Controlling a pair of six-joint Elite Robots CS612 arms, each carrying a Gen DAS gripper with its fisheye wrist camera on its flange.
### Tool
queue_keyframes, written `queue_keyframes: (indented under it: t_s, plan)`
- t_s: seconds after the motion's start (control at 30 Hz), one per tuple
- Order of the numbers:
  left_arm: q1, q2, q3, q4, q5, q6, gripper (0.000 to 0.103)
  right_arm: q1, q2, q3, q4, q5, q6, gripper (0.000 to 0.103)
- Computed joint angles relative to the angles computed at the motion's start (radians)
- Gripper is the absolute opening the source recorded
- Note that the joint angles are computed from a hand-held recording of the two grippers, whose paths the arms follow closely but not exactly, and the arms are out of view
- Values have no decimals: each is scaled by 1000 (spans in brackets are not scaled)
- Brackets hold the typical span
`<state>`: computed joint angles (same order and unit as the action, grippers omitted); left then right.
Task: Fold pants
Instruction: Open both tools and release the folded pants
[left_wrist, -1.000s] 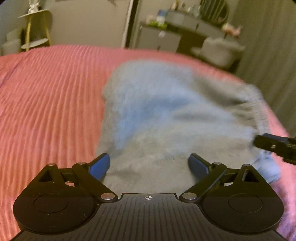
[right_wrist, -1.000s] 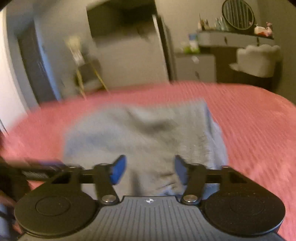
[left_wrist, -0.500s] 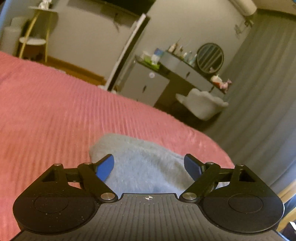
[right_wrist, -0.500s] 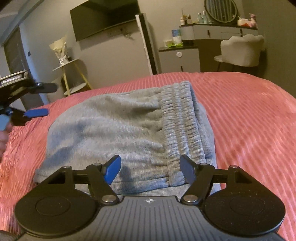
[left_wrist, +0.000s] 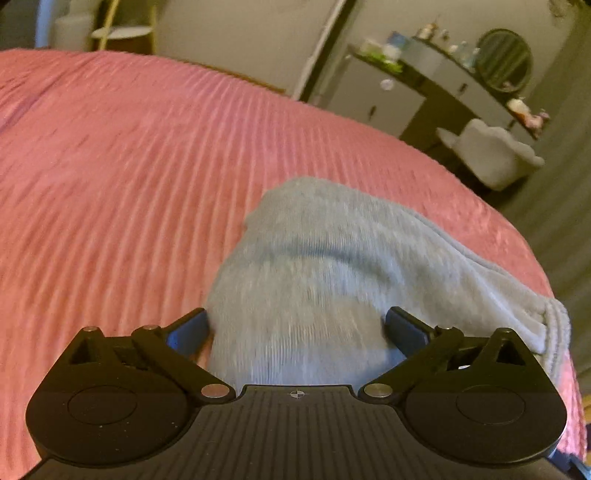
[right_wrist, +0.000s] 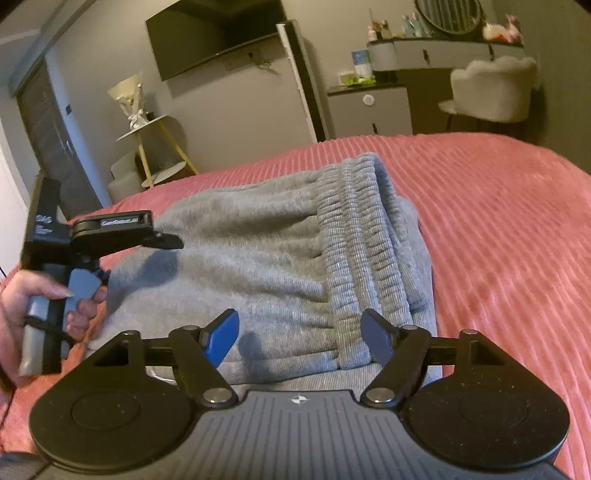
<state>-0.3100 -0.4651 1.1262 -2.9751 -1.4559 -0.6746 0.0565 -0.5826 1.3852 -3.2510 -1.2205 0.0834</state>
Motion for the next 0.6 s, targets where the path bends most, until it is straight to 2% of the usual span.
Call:
queue_keyframes:
  t_s: [0.07, 0.13, 0.17, 0.23, 0.27, 0.33, 0.43, 0.5, 0.6]
  plan:
    - [-16, -36, 63, -27, 33, 0, 103, 2, -18, 17, 27, -20, 49, 86]
    - [-31, -73, 131, -38, 48, 24, 103, 14, -40, 43, 55, -112, 71, 86]
    - [-39, -93, 168, -26, 50, 38, 103, 15, -54, 60, 71, -134, 64, 86]
    - [-55, -119, 196, 76, 63, 62, 103, 14, -82, 104, 85, -146, 63, 86]
    - [-64, -126, 213, 87, 82, 65, 103, 13, -97, 128, 89, -150, 71, 86]
    - [-78, -146, 264, 33, 109, 39, 103, 15, -130, 177, 97, -171, 83, 86]
    - [-85, -184, 305, 61, 65, -26, 103, 29, -172, 241, 95, -245, 93, 86]
    - [-101, -213, 357, 12, 47, -19, 103, 38, -192, 268, 104, -273, 93, 86]
    - [-140, -255, 431, -28, 96, 23, 103, 51, -210, 290, 115, -313, 124, 86]
